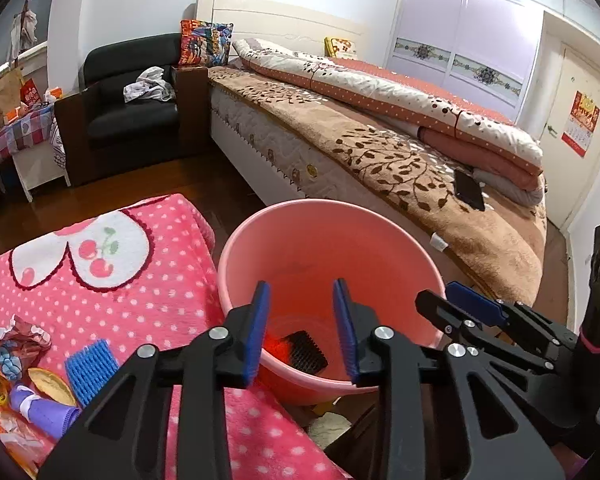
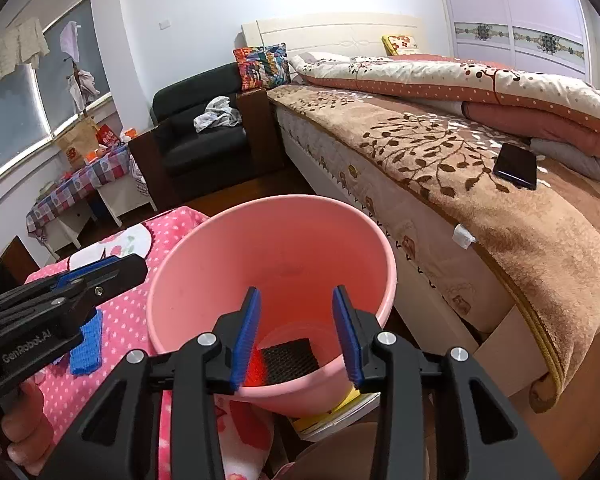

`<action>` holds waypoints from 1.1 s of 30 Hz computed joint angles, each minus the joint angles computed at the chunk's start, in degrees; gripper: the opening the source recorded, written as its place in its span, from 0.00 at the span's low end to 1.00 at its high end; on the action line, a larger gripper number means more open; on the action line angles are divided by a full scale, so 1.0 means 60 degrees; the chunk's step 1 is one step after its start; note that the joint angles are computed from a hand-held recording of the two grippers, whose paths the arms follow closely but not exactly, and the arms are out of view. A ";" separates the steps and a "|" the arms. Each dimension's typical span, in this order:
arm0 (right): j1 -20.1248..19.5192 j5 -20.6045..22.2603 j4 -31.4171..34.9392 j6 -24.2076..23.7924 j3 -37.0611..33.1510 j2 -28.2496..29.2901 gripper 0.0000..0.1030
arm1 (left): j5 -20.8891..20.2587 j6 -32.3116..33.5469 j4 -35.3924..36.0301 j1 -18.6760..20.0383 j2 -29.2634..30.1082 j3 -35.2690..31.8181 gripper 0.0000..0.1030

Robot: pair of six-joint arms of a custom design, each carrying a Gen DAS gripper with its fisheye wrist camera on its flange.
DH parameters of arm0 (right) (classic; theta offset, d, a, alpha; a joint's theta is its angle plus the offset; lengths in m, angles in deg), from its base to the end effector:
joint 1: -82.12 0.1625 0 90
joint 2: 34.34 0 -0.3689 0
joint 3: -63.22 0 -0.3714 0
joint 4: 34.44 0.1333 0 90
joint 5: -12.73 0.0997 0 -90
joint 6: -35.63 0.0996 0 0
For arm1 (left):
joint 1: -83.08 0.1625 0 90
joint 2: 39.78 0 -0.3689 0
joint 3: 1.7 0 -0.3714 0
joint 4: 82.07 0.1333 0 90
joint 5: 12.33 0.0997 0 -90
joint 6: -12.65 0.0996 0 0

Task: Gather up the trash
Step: 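Carry both nets over the pink bucket and open both tools to drop them, then move both open tools back over the table toward the remaining trash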

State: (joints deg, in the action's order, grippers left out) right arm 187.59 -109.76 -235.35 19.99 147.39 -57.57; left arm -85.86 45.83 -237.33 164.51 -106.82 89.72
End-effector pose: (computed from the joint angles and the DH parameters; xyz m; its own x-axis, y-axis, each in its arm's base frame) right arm 0.2497 -0.6031 0.0057 -0.8422 -0.0020 0.5391 -0.4139 0.6431 -0.6442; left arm 0.0673 -0.6372 0.3419 -0.7551 0.3752 -0.5376 0.6284 0.6479 -0.4305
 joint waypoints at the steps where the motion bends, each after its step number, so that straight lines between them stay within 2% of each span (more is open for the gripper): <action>1: 0.0017 -0.0002 -0.0012 0.0001 0.0017 -0.0012 0.36 | -0.0104 -0.0041 0.0068 0.0029 -0.0041 -0.0016 0.33; 9: 0.0212 0.0116 -0.0229 -0.0054 0.0243 -0.0098 0.37 | -0.0706 -0.0460 0.0385 0.0261 -0.0365 -0.0084 0.37; 17: 0.0433 0.0494 -0.0377 -0.0087 0.0537 -0.0174 0.38 | -0.0959 -0.0584 0.0237 0.0478 -0.0926 0.0224 0.38; 21: 0.0584 0.0773 -0.0515 -0.0176 0.0699 -0.0153 0.40 | -0.0855 -0.0489 -0.0173 0.0576 -0.1227 0.0553 0.38; 26: 0.0756 0.1084 -0.0302 -0.0058 0.0829 -0.0093 0.42 | -0.0020 -0.0347 -0.0568 0.0611 -0.1554 0.0960 0.38; 33: 0.1009 0.1408 0.0187 0.0054 0.0756 0.0181 0.45 | -0.0070 -0.0125 -0.0628 0.1012 -0.2109 0.1260 0.38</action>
